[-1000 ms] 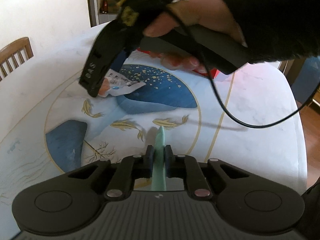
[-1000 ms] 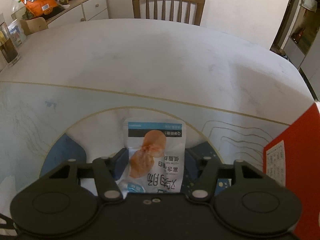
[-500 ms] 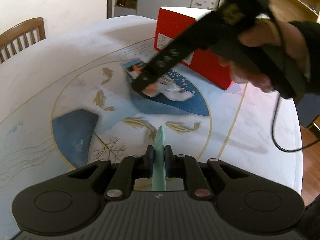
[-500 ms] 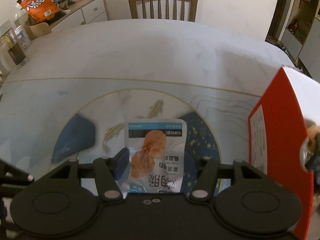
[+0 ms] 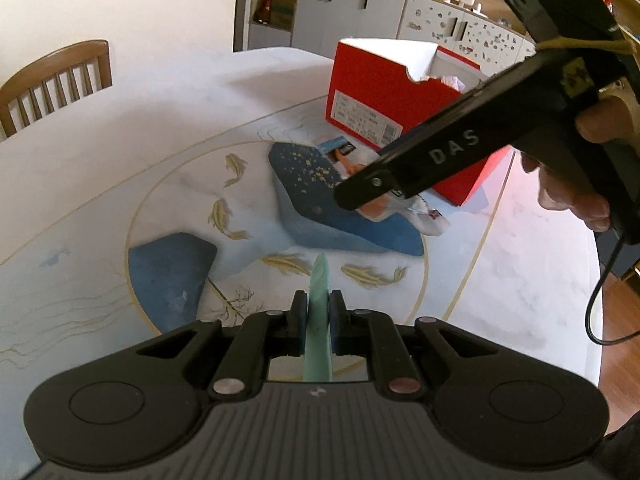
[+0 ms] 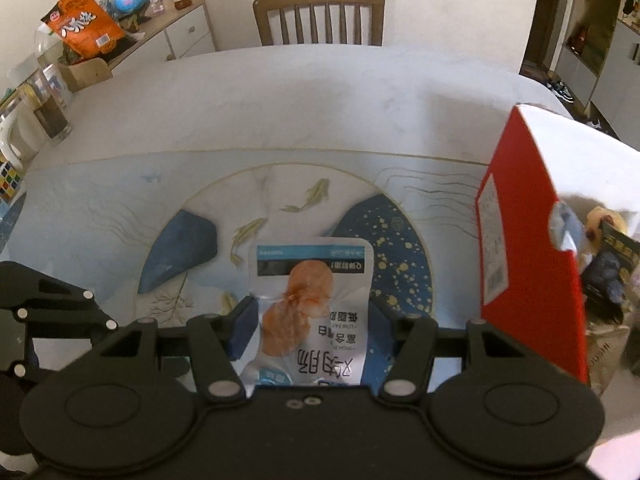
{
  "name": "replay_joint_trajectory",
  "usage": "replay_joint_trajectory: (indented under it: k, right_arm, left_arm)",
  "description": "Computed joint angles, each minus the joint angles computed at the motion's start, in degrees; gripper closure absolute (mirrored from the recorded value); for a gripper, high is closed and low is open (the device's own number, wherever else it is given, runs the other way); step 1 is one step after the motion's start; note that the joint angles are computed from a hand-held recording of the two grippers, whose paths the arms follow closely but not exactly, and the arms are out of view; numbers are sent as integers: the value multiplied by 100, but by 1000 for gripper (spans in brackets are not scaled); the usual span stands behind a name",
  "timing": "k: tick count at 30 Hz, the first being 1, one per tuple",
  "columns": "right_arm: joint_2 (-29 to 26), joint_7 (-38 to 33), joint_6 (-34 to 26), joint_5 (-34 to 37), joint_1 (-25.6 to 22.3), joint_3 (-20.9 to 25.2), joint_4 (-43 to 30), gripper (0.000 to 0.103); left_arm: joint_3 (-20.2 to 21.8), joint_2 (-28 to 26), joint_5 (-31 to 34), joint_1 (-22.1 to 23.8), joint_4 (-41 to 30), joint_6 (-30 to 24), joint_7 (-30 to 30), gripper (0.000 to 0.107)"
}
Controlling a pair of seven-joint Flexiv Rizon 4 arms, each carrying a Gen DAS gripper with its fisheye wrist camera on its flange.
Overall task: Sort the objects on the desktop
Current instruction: 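Lift both held items and carry them over the shoebox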
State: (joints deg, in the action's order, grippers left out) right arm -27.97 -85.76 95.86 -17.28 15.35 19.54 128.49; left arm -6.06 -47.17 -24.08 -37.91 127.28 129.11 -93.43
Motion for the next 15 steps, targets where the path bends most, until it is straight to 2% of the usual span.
replay_joint_trajectory:
  k: [9,15]
  right_arm:
    - [392,-140,54,70,-598,520,269,44]
    - [613,-283,75,134,-1285,1109,398,44]
  left_arm:
    - [123,331,-453,-301,65,-72,16,97]
    - [228,485,-849,-588,6,-70,305,97]
